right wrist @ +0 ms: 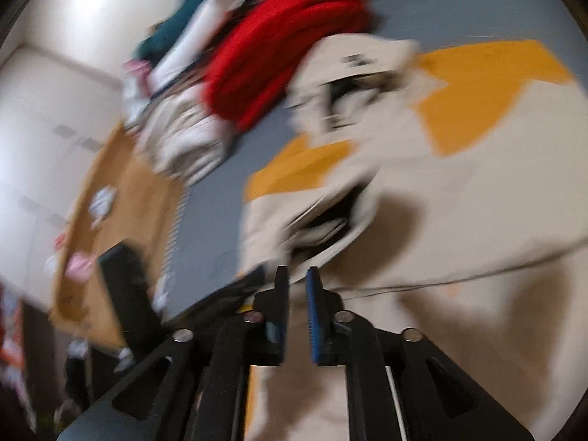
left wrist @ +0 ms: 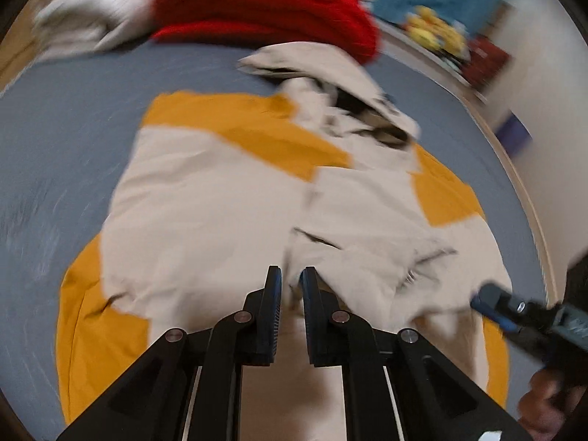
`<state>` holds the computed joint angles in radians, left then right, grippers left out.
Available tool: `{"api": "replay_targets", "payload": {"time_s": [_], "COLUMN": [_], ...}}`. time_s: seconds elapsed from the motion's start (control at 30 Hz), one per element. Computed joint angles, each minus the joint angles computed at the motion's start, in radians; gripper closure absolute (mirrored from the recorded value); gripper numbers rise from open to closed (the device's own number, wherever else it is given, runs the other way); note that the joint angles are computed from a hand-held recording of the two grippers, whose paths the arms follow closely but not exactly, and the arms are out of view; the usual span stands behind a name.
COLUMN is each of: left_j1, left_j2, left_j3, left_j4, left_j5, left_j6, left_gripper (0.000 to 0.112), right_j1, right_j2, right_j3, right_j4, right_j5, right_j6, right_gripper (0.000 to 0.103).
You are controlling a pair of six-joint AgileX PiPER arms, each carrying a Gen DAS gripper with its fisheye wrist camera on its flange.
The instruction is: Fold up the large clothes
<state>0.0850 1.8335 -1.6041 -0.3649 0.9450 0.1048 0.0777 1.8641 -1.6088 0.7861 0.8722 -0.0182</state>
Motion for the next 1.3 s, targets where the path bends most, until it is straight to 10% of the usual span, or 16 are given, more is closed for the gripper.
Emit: {"api": "replay_targets", "payload": {"time_s": [0.3, 0.5, 0.77, 0.93, 1.13, 1.3], "left_j1": [0.154, 0.001, -0.273, -0.218, 0.004, 0.228], "left_j2": [0.033, -0.041, 0.01, 0.032, -0.043, 0.059], "left_j3": [-0.017, 0.002, 0.111, 0.086, 0.037, -0.029], "left_j4": [0.0, -0.156, 0.177, 0.193, 0.001, -0.247], "left_j5": [0.027, 0.004, -0.048, -0.038, -0.066, 0.076], "left_j6": [-0.224, 0.17, 0.16, 0.035, -0.1, -0.105], "left_gripper": [0.103, 0.059, 0.052, 0.091, 0.099, 0.1], "right_j1": [-0.098, -0.201, -0.244, -0.246, -0.233, -0.226], "right_j2": [0.024, 0.038, 0.029, 0.031, 0.027, 0.025], "right_j3": [0.042, 0.063, 0.064, 0.063, 0.063, 0.051], "right_j4": [-0.392, -0.323, -0.285, -0.284, -0.313, -0.377], "right_j5": [0.055, 0.051, 0.04, 0.043, 0.037, 0.052], "right_j6": [0.507, 0.504, 0.464, 0.459, 0.484, 0.527], "right_gripper": [0.071, 0.07, 0.077, 0.091, 0.092, 0.093]}}
